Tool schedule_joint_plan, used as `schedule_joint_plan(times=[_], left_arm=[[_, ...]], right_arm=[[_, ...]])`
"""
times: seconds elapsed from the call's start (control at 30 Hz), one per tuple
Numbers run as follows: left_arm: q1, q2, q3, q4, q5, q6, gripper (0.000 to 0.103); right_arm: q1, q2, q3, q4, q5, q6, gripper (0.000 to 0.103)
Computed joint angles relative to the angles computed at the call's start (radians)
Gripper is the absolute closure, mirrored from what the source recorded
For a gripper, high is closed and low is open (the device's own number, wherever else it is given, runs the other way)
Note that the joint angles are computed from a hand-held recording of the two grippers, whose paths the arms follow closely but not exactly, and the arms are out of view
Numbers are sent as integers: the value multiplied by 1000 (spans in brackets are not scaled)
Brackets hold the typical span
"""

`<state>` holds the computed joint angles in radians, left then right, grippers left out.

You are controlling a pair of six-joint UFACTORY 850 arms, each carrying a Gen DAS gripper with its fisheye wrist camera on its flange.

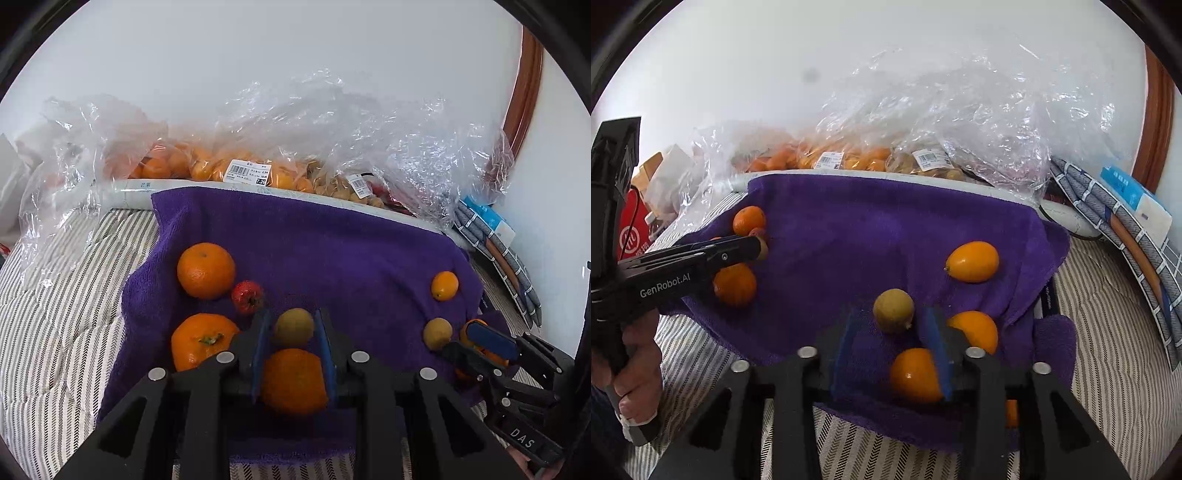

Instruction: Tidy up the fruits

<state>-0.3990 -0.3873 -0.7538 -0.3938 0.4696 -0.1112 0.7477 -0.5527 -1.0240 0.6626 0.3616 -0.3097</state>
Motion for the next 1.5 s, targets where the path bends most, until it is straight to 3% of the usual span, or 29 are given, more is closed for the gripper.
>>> schedule_joint_plan(times=[0.07,0.13,0.27,0.43,0.6,0.73,0.87,1.0,1.07,1.1,1.2,1.5], left_arm=[[-4,8,12,12,22,-12,62],[-18,15,19,-61,38,56,54],[-39,44,27,-183,13,235,54],[-39,163,90,-212,-15,241,51],[-75,308,182,-301,-26,268,44],[-138,422,258,-470,-9,398,33],[-220,516,309,-714,35,623,24],[-293,616,351,-857,68,715,16],[-347,656,365,-937,111,779,11],[-369,668,368,-965,127,807,11],[-441,701,377,-1062,188,884,10],[-549,743,394,-1197,275,938,10]], right_arm=[[-2,14,19,-34,19,59,57],[5,37,45,-34,44,94,52],[30,81,86,41,123,45,37],[57,171,135,178,106,-6,36],[118,277,180,543,116,-296,33],[167,371,243,670,133,-353,33],[254,456,288,875,228,-514,33],[309,519,324,978,270,-560,32],[345,542,342,1001,310,-566,23],[358,547,347,1000,330,-559,16],[412,567,370,1008,394,-546,9],[472,616,410,1065,433,-537,5]])
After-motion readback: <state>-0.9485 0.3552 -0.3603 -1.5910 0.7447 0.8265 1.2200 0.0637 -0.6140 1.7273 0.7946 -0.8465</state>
